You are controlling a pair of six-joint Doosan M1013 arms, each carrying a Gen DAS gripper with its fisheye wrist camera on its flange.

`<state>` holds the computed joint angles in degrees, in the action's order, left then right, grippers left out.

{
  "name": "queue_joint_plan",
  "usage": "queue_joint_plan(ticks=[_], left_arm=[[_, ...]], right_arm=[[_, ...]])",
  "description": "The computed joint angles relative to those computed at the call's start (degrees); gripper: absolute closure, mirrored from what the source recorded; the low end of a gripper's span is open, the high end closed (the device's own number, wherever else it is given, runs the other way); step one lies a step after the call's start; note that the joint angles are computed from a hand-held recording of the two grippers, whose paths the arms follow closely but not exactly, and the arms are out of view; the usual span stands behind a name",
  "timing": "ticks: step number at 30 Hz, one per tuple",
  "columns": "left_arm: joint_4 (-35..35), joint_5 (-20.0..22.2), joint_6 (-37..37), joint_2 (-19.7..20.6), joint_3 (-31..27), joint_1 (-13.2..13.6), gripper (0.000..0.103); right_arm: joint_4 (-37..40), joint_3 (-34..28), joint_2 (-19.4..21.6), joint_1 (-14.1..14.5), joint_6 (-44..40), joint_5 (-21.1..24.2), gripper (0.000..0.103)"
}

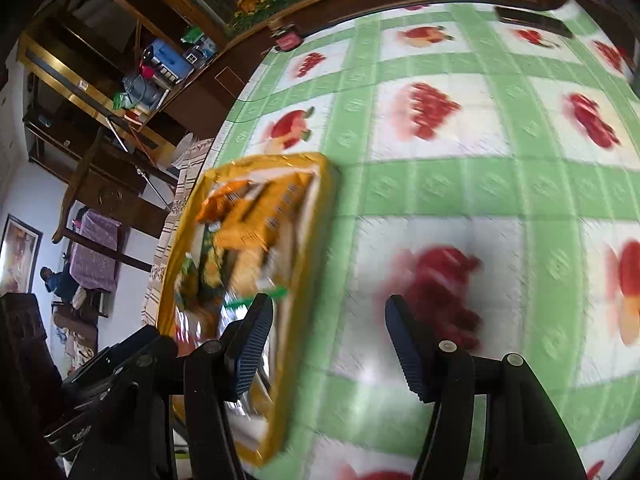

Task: Organize snacks

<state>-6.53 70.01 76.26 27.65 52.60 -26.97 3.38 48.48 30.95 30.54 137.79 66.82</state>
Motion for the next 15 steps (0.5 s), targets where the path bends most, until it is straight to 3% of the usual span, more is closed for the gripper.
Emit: queue_joint_plan(ticks=[7, 15], left_arm=[[2.49, -1.33, -1.43, -1.92, 2.6, -3.47, 0.042], [9.65, -1.86, -7.16, -4.93, 7.59, -6.43, 0.042]], right_arm=[[0.97, 7.75, -5.08, 0.58, -2.38, -2.08, 0.042], [2.1, 11.08, -7.44, 1.66, -6.61, -2.34, 0.042]])
